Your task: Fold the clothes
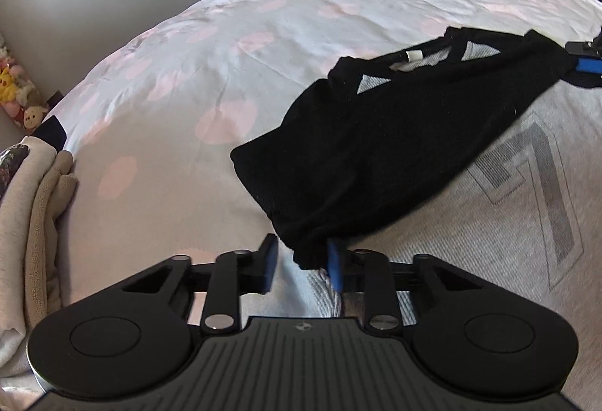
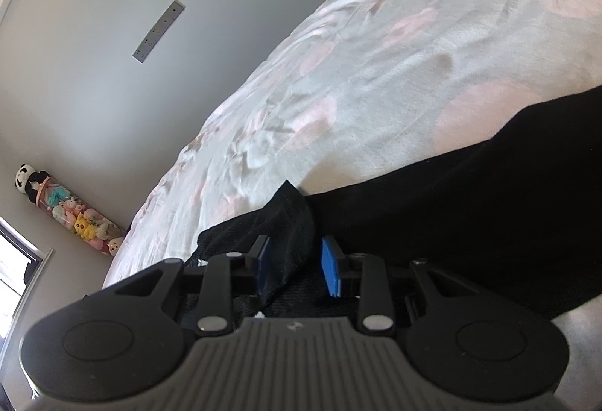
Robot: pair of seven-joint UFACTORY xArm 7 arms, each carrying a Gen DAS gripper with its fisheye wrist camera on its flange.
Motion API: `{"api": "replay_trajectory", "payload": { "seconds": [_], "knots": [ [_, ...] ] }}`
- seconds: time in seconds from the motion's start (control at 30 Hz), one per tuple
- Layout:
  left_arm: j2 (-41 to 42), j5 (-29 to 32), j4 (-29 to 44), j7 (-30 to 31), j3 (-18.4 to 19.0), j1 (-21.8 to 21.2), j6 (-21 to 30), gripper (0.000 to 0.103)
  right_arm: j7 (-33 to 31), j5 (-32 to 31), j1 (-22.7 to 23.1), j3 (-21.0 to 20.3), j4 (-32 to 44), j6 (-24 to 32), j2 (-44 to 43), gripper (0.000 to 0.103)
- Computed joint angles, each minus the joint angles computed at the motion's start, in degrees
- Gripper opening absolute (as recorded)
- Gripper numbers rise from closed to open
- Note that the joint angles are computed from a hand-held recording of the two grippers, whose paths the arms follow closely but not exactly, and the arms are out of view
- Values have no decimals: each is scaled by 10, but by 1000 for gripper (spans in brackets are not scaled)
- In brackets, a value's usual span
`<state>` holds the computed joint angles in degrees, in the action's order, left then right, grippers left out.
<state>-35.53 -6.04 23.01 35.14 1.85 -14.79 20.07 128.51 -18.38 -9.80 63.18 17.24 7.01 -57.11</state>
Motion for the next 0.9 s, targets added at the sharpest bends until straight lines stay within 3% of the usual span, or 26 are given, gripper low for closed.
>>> {"api": "replay_trajectory", "payload": {
  "seconds": [0.13,0.33,0.53,0.8,0.9],
  "knots": [
    [-5,1,-2,-8,-5,5,-4,8,3,1,0,2,0,4,0,8],
    [-17,5,7,-15,0,16,11,7,-9,5,74,-66,10,80,-1,7],
    [-10,26,-2,-14,-7,37,9,6,-62,-2,164,-142,31,173,59,7],
    [-10,24,-10,-10,5,32,23,7,-40,-37,184,-161,38,187,105,8],
    [-23,-14,12,7,39,13,81,22,-29,-46,195,-163,49,234,89,18]
  ]
}}
